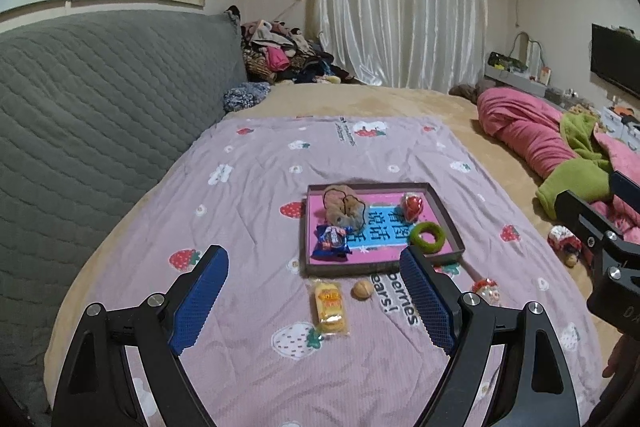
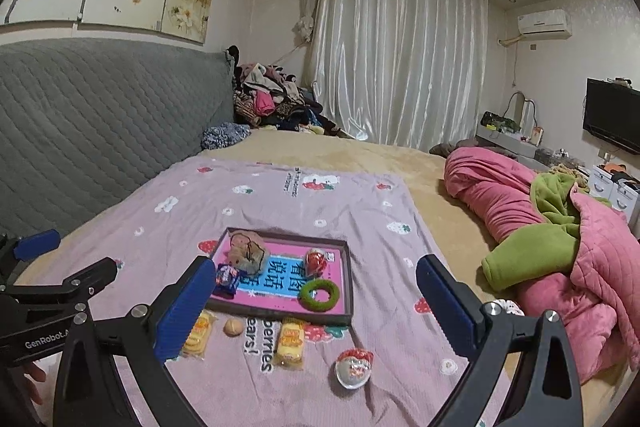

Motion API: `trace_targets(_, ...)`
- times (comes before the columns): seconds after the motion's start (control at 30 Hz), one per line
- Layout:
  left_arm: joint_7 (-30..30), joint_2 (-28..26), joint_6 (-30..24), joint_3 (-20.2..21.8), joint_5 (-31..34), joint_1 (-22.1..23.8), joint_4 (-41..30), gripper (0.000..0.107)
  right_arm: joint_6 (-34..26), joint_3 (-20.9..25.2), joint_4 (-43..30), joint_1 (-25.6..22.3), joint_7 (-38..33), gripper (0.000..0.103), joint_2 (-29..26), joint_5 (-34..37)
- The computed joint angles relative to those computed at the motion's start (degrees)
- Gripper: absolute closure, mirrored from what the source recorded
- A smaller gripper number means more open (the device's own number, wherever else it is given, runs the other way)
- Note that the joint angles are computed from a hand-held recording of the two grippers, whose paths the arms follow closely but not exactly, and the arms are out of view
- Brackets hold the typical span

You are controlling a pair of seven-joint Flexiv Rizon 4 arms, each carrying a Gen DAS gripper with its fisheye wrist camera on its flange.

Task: Organize objects
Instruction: 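Withdraw both open tools back from the pink tray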

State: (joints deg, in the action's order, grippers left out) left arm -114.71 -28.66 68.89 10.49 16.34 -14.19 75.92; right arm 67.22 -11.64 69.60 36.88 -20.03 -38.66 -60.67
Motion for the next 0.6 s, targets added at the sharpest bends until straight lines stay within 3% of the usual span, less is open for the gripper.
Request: trace_targets(0.6, 2.07, -3.53, -2.7, -1.29, -1.6, 0.74, 1.52, 0.018, -2.43, 2.51, 1.16, 0.19, -7.46, 0.002, -2.95, 6.03)
